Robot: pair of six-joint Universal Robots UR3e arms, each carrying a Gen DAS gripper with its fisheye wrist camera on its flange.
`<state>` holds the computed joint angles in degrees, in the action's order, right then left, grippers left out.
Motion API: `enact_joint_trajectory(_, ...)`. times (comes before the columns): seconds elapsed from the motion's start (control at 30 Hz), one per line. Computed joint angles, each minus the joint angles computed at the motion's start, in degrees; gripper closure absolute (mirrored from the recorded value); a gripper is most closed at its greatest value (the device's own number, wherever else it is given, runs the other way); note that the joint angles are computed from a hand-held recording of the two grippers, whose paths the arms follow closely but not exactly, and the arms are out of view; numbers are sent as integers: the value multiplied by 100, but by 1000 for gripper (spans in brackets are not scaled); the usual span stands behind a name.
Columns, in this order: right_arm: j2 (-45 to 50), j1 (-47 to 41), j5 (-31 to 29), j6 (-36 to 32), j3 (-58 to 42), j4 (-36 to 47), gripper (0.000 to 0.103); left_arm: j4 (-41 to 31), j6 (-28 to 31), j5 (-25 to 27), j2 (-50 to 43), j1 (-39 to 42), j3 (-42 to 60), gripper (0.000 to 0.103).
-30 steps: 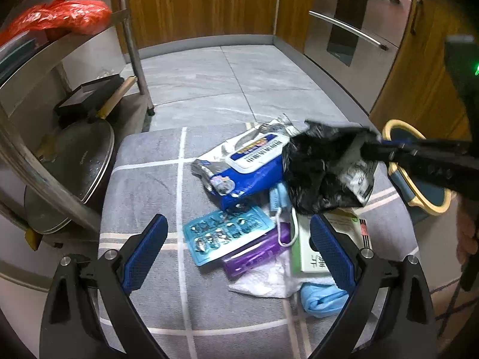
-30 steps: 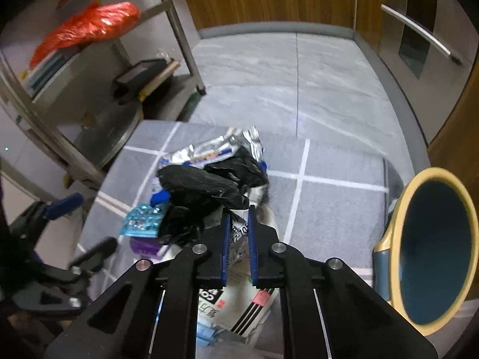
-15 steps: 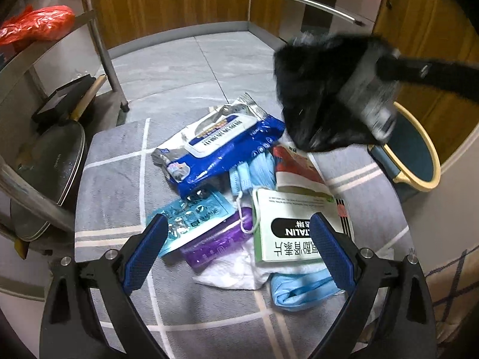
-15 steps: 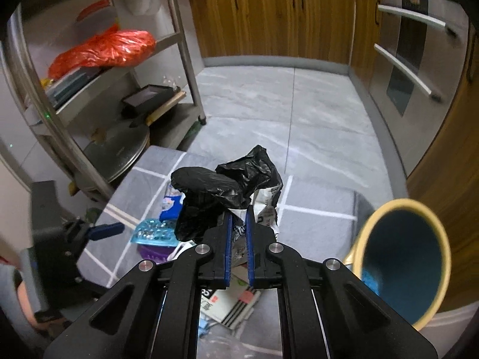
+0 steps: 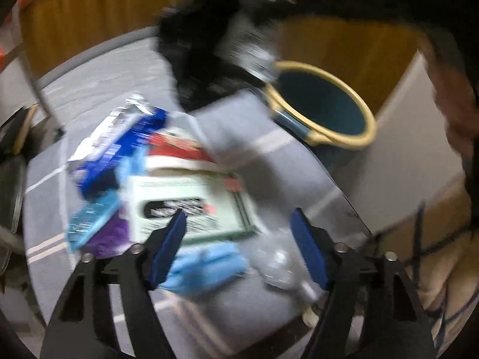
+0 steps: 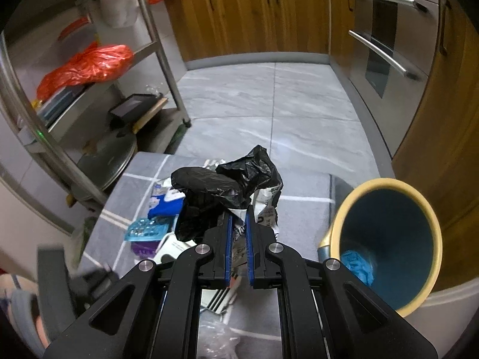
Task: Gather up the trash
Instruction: 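Grasp the black plastic bag with the right tool, then grasp the clear plastic bag with the left tool while the right tool holds the black bag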
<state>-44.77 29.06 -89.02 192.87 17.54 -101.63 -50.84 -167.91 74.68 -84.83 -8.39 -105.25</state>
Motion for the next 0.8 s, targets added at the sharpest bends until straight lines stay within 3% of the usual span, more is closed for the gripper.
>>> enact_joint_trajectory(0.23,-112,-58,1,35,246,-67,94,-149,221,45,-285,-473,-27,75)
enact_joint_trajectory(0.4,-78,-53,-15,0,188,-25,94,-105,215,78,-363,-585,-88,80)
enact_joint_trajectory(0.57,35,-16,-53,31,-1,75,94,-171,360,49,-402,-606,-44,97)
enact_joint_trajectory(0.8,-10,5,-210,114,142,31,94,-144,341,33,-178,-550,-35,100)
